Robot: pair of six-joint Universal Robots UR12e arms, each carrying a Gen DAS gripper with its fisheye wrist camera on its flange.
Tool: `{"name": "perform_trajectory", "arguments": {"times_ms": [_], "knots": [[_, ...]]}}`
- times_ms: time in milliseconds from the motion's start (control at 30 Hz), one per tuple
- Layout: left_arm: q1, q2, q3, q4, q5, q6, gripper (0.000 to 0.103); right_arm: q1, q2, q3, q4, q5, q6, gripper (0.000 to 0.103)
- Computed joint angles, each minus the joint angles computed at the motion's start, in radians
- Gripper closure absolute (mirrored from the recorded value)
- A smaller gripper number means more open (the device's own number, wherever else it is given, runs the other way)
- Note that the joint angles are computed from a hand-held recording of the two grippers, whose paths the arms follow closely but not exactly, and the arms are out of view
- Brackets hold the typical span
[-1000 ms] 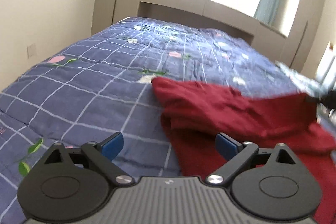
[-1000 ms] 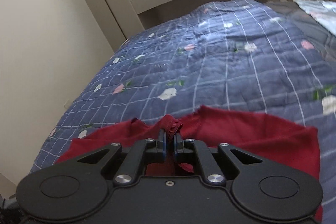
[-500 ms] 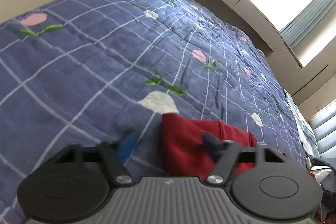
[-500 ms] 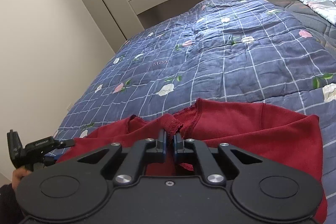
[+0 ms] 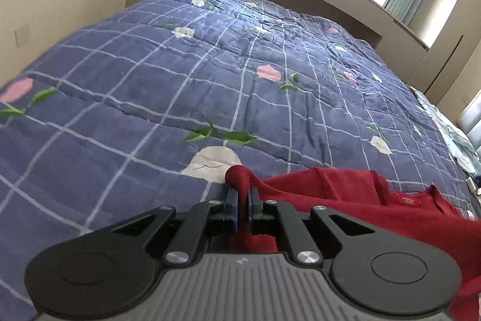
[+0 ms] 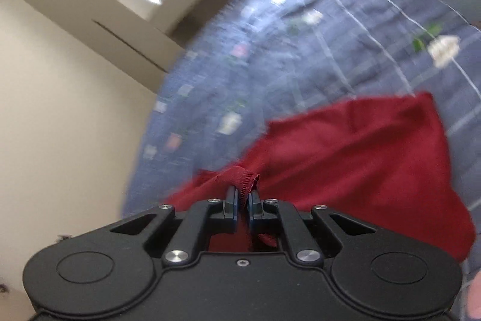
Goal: Fold small clothes
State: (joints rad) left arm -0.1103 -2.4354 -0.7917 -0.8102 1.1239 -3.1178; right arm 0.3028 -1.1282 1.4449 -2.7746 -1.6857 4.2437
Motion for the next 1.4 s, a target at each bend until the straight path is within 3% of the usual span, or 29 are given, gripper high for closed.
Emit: {"name": "perform_trajectory", "arguments": {"times_ms": [67,100,167,200,233,267,300,367,433,467,567,633,733,800,867,967,1033,1167,1267,1333,1367,1400], "knots": [[-0.001,0.002,-0.006,0.017,0.001,-0.010,0.093,-0.006,0.011,-0.006,0.040,0.005,-0.010,0.096],[0.000,0.008,-0.017,0.025,0.001,-0.011,0.089,-0.006,0.015,-0.008,0.046,0.003,-0.024,0.089],[0.005,0.025,-0.044,0.044,-0.004,0.001,0.064,0.007,0.017,-0.009,0.058,-0.050,-0.057,0.076],[0.008,0.037,-0.064,0.061,-0.007,0.004,0.041,0.014,0.016,-0.005,0.044,-0.068,-0.087,0.066],[0.011,0.050,-0.088,0.088,-0.009,0.001,0.030,0.021,0.013,0.001,0.025,-0.079,-0.125,0.060],[0.016,0.065,-0.117,0.115,-0.017,-0.005,0.029,0.026,0.010,0.009,0.004,-0.086,-0.149,0.050],[0.023,0.077,-0.136,0.120,-0.037,-0.002,0.029,0.032,0.007,0.015,-0.008,-0.092,-0.172,0.048],[0.034,0.099,-0.168,0.109,-0.071,0.003,0.029,0.047,0.006,0.008,0.029,-0.113,-0.219,0.051],[0.043,0.122,-0.206,0.109,-0.089,0.004,0.029,0.059,0.015,-0.012,0.094,-0.133,-0.255,0.077],[0.046,0.134,-0.225,0.114,-0.095,0.003,0.029,0.064,0.021,-0.021,0.119,-0.143,-0.264,0.100],[0.057,0.168,-0.288,0.166,-0.109,-0.013,0.029,0.082,0.021,-0.014,0.086,-0.201,-0.254,0.101],[0.062,0.191,-0.334,0.216,-0.107,0.002,0.023,0.093,0.010,0.001,0.058,-0.232,-0.214,0.101],[0.067,0.221,-0.399,0.279,-0.103,0.059,0.020,0.093,-0.001,0.009,0.116,-0.218,-0.167,0.099],[0.067,0.233,-0.425,0.283,-0.101,0.113,0.020,0.097,0.004,0.008,0.144,-0.229,-0.182,0.073],[0.066,0.242,-0.440,0.277,-0.095,0.168,0.020,0.105,0.006,0.009,0.136,-0.272,-0.180,0.061],[0.056,0.249,-0.456,0.304,-0.058,0.276,0.020,0.129,0.023,-0.023,0.155,-0.400,-0.260,0.044],[0.045,0.248,-0.464,0.345,-0.025,0.330,0.020,0.140,0.046,-0.059,0.178,-0.454,-0.352,0.044],[0.022,0.238,-0.468,0.415,0.044,0.399,0.026,0.139,0.084,-0.097,0.157,-0.451,-0.501,0.044],[0.007,0.239,-0.481,0.448,0.072,0.478,0.045,0.139,0.110,-0.119,0.145,-0.449,-0.562,0.044],[0.001,0.244,-0.503,0.494,0.067,0.538,0.086,0.140,0.121,-0.127,0.142,-0.445,-0.598,0.046],[-0.005,0.246,-0.511,0.513,0.082,0.563,0.087,0.141,0.127,-0.131,0.146,-0.447,-0.616,0.047],[-0.009,0.248,-0.520,0.537,0.094,0.573,0.095,0.143,0.132,-0.135,0.150,-0.454,-0.630,0.047]]}}
